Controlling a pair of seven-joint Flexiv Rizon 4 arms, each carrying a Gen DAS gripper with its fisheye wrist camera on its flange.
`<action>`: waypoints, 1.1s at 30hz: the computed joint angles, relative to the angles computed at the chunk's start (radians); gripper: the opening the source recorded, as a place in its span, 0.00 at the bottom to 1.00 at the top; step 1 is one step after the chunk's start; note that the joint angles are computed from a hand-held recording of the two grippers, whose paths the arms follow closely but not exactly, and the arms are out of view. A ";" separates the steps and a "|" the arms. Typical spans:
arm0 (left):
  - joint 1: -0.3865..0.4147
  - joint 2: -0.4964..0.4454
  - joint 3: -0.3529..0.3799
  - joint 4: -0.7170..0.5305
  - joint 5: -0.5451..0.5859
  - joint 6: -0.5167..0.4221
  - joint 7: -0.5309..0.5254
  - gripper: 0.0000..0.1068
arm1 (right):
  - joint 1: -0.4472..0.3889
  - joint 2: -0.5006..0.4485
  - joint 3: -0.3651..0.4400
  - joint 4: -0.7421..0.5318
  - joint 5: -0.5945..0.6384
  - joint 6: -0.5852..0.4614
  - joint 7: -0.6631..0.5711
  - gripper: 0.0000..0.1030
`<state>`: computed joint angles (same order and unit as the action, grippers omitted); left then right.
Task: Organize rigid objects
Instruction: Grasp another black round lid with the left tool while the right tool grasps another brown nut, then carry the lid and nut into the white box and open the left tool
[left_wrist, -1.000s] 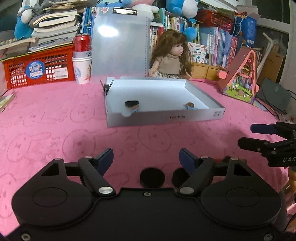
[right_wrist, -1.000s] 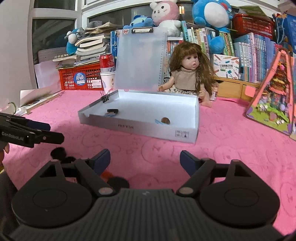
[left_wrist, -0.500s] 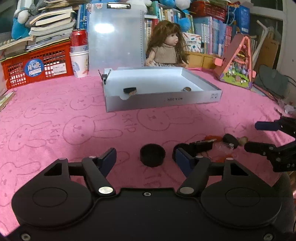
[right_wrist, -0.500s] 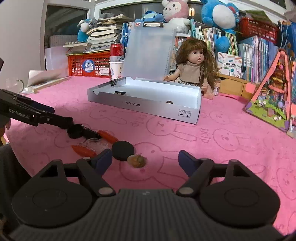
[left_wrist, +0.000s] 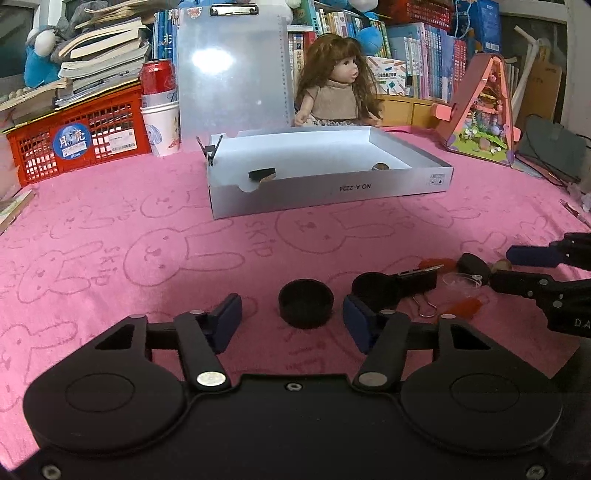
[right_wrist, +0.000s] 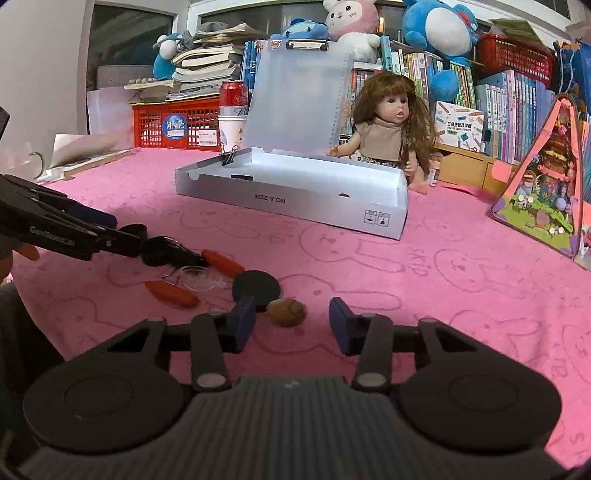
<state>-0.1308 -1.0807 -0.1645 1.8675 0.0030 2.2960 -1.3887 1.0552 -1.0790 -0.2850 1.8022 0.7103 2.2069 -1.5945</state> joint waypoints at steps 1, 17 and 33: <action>-0.003 -0.001 0.002 -0.001 -0.003 0.003 0.000 0.51 | -0.002 0.001 0.003 0.001 -0.003 -0.001 0.000 0.41; 0.024 0.014 -0.020 0.006 0.016 0.001 -0.042 0.28 | 0.048 0.006 -0.059 0.006 0.017 -0.057 0.027 0.26; 0.062 0.027 -0.065 -0.122 0.039 -0.123 -0.089 0.28 | 0.051 0.000 -0.202 -0.067 -0.055 -0.209 0.265 0.26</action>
